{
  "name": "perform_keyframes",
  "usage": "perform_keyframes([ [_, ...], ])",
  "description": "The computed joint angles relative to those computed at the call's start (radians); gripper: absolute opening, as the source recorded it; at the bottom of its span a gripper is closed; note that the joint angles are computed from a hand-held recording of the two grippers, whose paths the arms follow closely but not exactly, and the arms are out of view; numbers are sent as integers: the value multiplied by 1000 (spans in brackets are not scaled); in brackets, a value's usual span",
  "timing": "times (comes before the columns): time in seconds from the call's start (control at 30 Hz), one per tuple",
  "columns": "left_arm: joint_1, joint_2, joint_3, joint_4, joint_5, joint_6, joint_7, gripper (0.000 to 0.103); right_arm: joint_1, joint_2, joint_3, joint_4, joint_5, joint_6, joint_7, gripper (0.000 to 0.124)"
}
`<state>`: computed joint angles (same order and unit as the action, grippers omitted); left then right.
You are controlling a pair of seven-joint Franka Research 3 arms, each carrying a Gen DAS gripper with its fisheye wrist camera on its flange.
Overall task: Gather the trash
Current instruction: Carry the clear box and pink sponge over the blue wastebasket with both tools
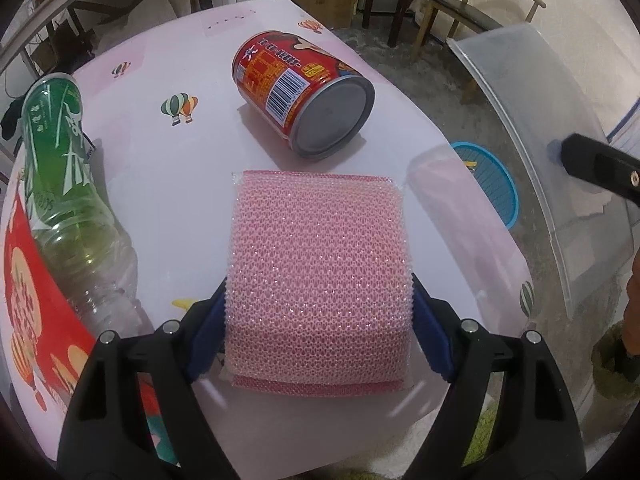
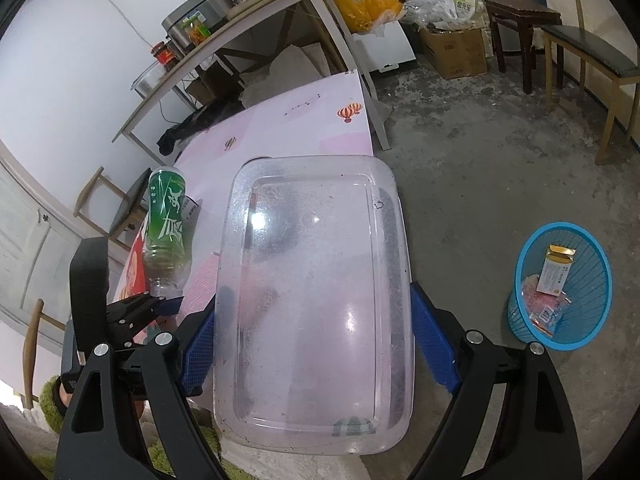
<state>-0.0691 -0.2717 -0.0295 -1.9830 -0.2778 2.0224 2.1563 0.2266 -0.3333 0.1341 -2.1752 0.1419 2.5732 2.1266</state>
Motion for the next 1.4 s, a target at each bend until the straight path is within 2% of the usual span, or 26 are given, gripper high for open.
perform_keyframes([
  [0.63, -43, -166, 44, -117, -17, 83, 49, 78, 0, -25, 25, 9, -58, -24, 36, 83],
  [1.07, -69, -197, 63, -128, -27, 125, 72, 78, -17, -85, 49, -27, -98, -5, 79, 83],
  [1.23, -100, -174, 74, -76, -81, 112, 102, 78, -76, -168, 67, -76, -145, -5, 139, 83],
  [1.4, -134, -87, 71, 72, -194, 11, 135, 78, -194, -324, 95, -168, -210, -38, 275, 83],
])
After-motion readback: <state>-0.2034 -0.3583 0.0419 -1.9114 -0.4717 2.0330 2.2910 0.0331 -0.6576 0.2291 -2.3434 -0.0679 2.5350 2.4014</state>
